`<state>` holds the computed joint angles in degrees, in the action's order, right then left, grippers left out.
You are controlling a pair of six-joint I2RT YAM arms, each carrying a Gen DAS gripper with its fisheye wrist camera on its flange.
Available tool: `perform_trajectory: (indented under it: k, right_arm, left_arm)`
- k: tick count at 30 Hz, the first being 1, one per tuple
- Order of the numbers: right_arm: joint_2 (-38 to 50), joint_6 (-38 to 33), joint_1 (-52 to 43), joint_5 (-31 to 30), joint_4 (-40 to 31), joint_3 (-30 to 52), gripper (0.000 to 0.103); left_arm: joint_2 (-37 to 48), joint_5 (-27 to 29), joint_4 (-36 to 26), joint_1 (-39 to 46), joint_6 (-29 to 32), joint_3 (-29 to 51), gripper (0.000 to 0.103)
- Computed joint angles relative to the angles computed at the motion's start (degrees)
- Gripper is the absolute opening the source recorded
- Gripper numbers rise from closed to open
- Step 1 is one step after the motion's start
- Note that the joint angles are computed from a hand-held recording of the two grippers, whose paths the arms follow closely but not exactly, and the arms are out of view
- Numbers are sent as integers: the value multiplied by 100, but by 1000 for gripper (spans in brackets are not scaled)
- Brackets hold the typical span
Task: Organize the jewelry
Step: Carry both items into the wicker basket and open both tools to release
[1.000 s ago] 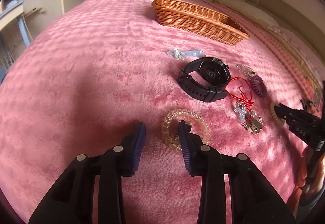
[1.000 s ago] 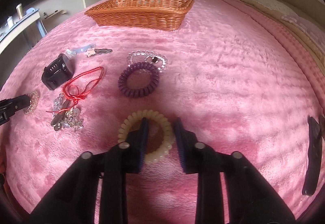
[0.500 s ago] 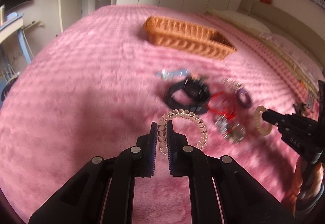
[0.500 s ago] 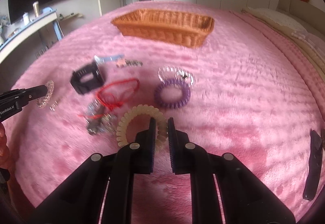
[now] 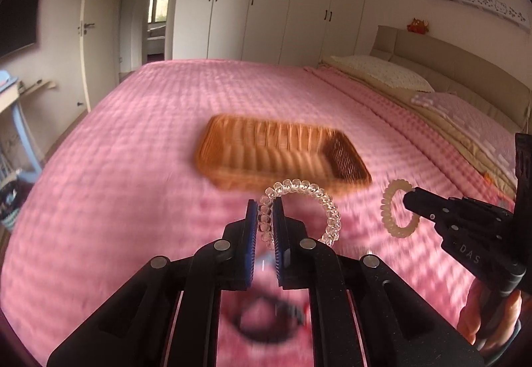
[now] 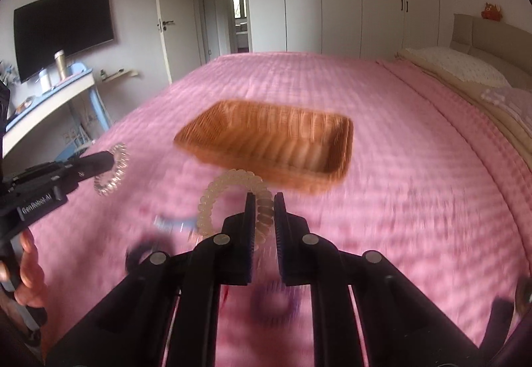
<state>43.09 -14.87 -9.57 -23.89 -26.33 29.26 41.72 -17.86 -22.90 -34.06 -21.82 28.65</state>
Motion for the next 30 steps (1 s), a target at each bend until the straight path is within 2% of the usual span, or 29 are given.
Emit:
perform_trajectory:
  k: [3,6,8,13,19,24,25,27,30]
  right_arm:
    - [1184,325,387,432,914,409,9]
    - [2540,562,666,777,1593,979,9]
    - [3413,612,754,869,1786,1441,9]
    - [4811,726,875,1083,1822,2259,9]
    - [5517,787,1078,1526,1795,2536,9]
    - [5655,755,1150,1618,1722,2603,10]
    - [5646,759,1140,1580,1657,2622,10]
    - [5577,787,1117,1575,1614,2603,16]
    - [5175,769,1003,1427,1543,2389,29]
  left_arm:
    - [1248,567,885,675,405,457,8]
    - [2391,850,1485,1031,605,949,8]
    - [3066,977,1762,1184,705,1259,8]
    - [4503,1074,1976,1404,821,2023,8]
    - [5364,1172,1916,1514,814,2446,8]
    - [5552,1218,1947,1588,804,2471,10]
    - [5524,1249,1964,1594,794,2447,12]
    - [5339,1269,1968,1608,769,2297,36]
    - [4851,1320,1975,1608,753,1985,36]
